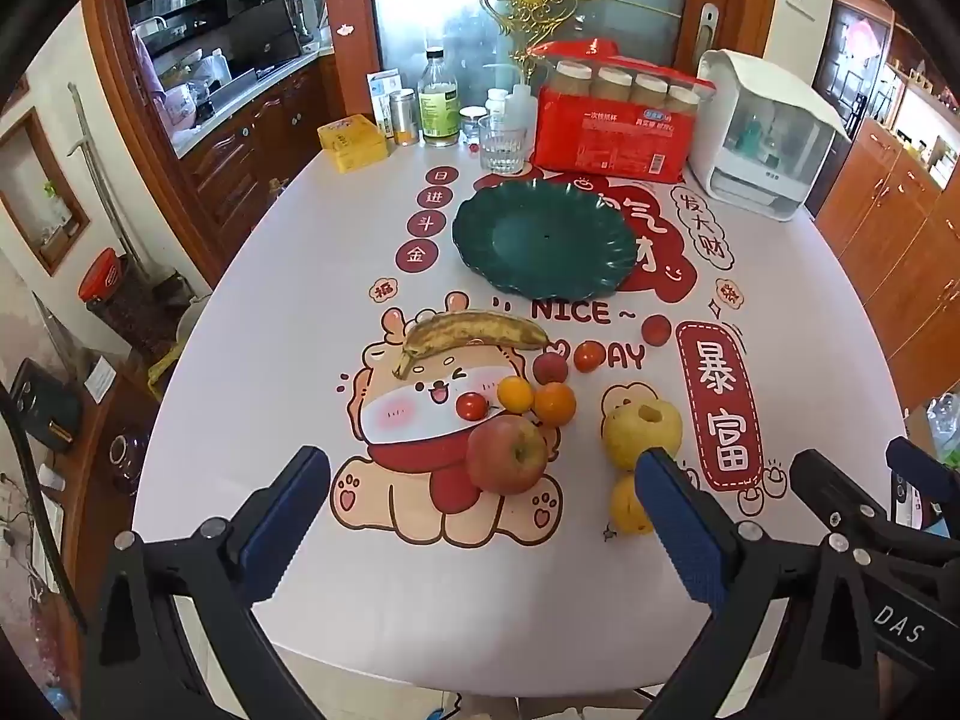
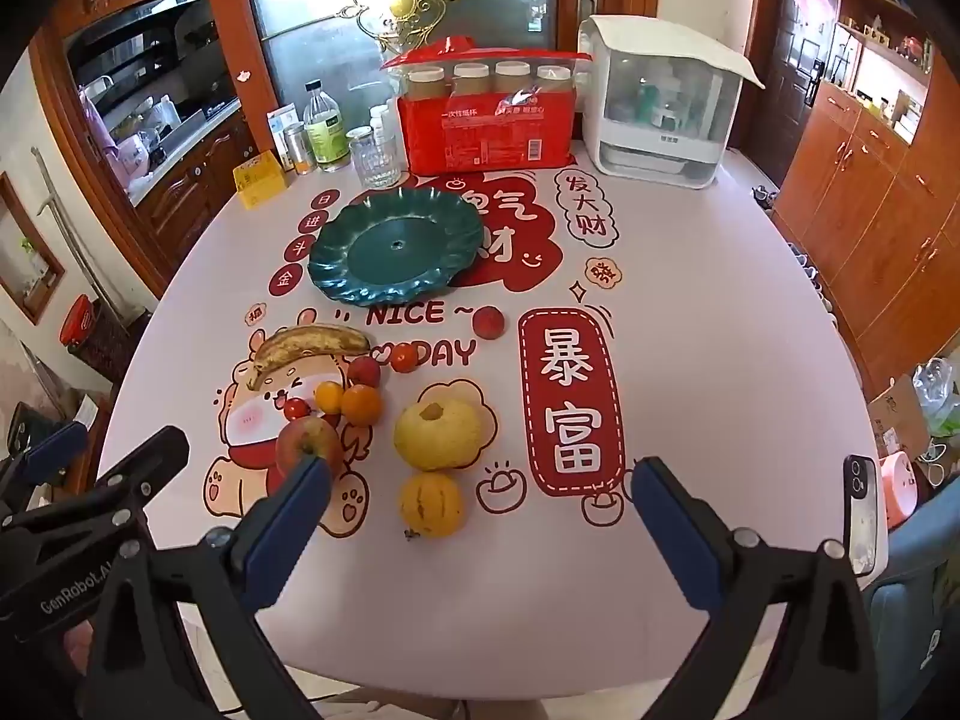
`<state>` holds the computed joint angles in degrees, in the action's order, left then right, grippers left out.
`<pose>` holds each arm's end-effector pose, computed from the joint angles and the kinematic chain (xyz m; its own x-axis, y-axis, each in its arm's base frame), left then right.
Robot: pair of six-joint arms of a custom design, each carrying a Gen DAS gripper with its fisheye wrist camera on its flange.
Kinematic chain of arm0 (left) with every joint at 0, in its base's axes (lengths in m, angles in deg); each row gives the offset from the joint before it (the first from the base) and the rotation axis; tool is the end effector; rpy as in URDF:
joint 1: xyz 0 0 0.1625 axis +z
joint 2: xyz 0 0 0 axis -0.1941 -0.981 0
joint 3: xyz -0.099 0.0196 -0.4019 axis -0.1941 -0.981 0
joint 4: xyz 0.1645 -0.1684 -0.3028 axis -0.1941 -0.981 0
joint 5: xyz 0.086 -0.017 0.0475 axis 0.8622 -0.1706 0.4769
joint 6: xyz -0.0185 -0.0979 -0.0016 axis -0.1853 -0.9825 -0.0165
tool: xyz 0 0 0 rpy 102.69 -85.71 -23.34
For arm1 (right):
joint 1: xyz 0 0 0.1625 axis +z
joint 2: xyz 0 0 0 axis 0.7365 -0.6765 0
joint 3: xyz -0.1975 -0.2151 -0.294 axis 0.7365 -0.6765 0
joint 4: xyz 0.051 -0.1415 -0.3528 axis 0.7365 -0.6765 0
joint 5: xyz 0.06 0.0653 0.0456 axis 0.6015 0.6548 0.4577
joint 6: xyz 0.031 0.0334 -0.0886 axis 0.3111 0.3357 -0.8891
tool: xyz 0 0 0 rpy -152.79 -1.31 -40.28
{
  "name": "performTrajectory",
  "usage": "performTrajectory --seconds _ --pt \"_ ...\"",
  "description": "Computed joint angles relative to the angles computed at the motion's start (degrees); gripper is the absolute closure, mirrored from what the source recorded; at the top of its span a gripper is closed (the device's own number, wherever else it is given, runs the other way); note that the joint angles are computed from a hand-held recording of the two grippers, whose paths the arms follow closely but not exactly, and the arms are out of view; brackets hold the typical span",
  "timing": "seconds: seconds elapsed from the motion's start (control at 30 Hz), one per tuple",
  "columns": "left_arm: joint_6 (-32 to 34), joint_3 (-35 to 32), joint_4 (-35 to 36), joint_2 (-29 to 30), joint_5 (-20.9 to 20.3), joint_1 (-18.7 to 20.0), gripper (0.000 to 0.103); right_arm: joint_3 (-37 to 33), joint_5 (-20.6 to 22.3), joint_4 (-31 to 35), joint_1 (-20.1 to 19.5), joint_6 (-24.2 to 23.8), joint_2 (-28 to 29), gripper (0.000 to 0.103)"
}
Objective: Organize fruits
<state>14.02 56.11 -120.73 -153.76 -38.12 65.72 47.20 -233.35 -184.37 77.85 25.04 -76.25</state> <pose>-0.1295 -0.5483 0.3736 -0.7232 -0.0312 -0.6900 0.3592 0.8363 -0.4143 0.4436 -0.5347 0.0535 -0.7143 0.0567 0.6975 -0.3267 0.8544 -0.4040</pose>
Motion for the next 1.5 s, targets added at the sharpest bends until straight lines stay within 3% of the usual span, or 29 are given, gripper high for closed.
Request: performTrajectory --seconds 0.17,0.37,0.43,0.5,0.83,1.5 --pt "0.93 0.75 -1.12 -1.29 -1.07 0.33 0.002 0.59 0.54 -2.06 -0.37 -1.15 -0.23 0.002" --pt "5.5 2.1 0.02 -6.49 -5.54 1.69 0.004 0.72 0.14 -2.62 -0.63 -1.42 -0.3 0.002" --pt "3.07 0.14 1.34 -2.68 -4.07 1.16 0.004 1.24 0.1 -3.34 -0.77 -1.45 -0.49 0.002" --pt "-2.74 -1.52 3.31 2.37 0.07 -0.26 0.005 1.54 0.04 -3.49 -0.6 -1.12 -0.7 0.002" --pt "-2.84 -1.7 4.23 1.62 -1.61 -0.51 0.01 2.32 0.77 -5.62 -0.81 -2.63 -1.31 0.002" --pt "-3.67 -2.44 6.26 1.52 -0.63 -1.01 0.01 2.66 0.48 -6.41 0.23 -1.98 -0.87 0.002"
